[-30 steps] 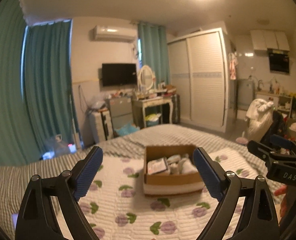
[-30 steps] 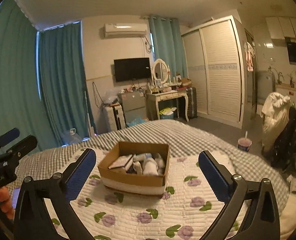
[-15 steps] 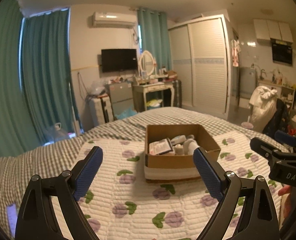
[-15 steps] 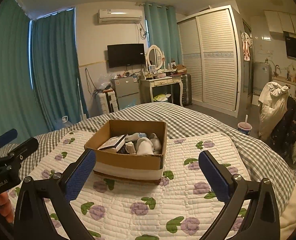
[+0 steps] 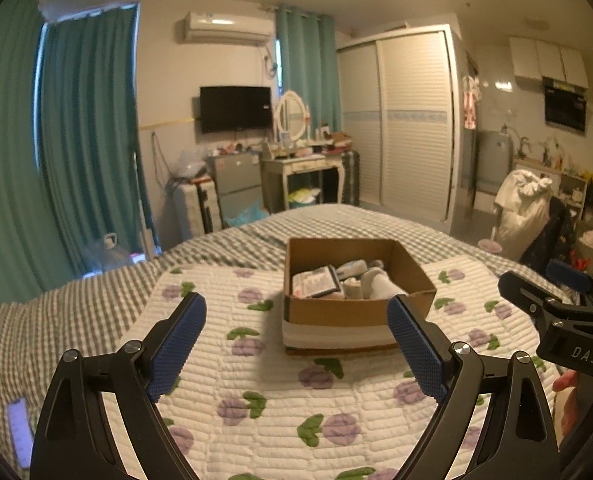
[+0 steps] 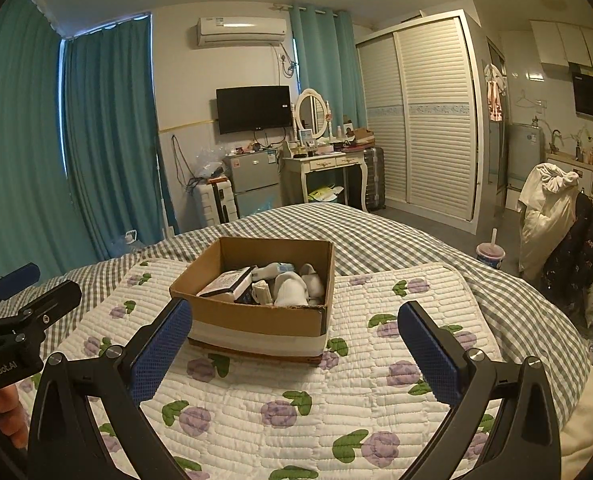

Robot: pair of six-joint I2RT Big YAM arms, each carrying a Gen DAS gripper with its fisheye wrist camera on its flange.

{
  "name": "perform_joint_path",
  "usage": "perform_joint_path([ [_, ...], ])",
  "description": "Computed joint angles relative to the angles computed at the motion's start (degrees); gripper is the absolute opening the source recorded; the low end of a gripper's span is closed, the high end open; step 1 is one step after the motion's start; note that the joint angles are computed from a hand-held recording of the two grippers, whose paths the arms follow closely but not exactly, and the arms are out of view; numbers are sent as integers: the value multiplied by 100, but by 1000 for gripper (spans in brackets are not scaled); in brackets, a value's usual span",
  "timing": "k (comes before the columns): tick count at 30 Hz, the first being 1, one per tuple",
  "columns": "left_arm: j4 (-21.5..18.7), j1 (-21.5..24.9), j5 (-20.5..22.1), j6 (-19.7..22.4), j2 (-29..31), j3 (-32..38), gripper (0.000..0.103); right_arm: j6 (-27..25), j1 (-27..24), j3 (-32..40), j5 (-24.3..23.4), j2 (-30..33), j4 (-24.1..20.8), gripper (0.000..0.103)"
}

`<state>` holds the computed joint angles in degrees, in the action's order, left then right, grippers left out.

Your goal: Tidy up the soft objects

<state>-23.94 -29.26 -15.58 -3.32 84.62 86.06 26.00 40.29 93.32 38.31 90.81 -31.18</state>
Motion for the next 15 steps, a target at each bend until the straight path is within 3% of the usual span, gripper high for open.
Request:
perform_joint_path([
  [15,-3,50,95,86,6,-2,93,5,23,76,-6,30,-59,103],
])
